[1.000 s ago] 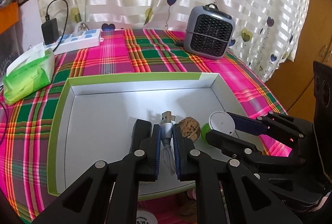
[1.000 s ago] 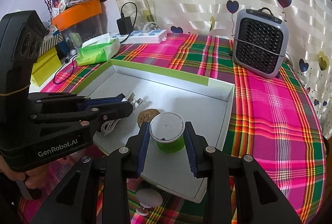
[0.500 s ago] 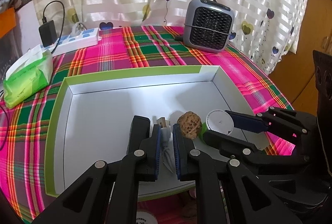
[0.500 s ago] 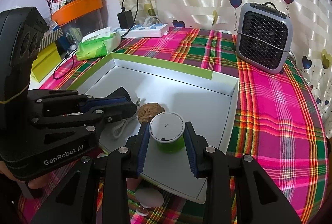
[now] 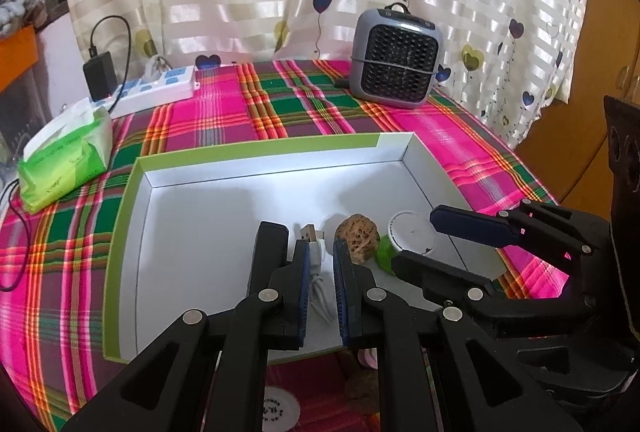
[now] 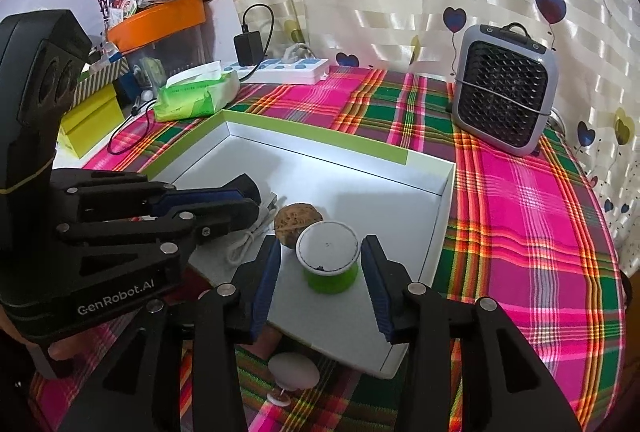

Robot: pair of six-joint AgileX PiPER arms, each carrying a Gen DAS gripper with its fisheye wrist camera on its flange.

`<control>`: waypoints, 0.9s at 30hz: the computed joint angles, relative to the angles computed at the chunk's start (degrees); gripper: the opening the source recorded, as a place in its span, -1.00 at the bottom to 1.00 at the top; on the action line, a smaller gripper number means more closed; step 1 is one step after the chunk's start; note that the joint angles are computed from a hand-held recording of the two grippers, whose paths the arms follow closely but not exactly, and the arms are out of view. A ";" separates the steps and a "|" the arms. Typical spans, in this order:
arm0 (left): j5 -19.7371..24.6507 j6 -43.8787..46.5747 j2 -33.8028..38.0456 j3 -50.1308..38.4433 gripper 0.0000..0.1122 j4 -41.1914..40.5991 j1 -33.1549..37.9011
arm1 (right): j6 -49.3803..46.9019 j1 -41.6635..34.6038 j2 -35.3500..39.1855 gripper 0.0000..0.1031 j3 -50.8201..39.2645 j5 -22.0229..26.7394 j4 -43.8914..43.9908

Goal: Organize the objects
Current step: 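Release the cable into the box with the left tool while the right tool sets down the round object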

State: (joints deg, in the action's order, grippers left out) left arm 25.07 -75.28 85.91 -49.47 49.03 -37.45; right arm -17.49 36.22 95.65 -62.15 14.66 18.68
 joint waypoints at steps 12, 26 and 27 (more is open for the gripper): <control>4.90 -5.46 -4.70 2.70 -0.81 3.18 -4.47 | 14.73 3.13 -4.09 -0.16 2.56 0.27 -14.20; 12.16 -11.06 -9.74 5.87 -0.81 4.54 -12.55 | 27.99 7.60 -10.32 -0.16 7.81 0.45 -24.65; 12.59 -11.38 -9.97 6.15 -0.81 4.49 -13.16 | 29.00 8.14 -10.90 -0.16 8.39 0.36 -25.43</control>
State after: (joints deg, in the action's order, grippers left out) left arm 37.66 -86.66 75.94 -43.32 53.52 -50.61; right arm 11.51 44.35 84.75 -53.76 15.03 -6.75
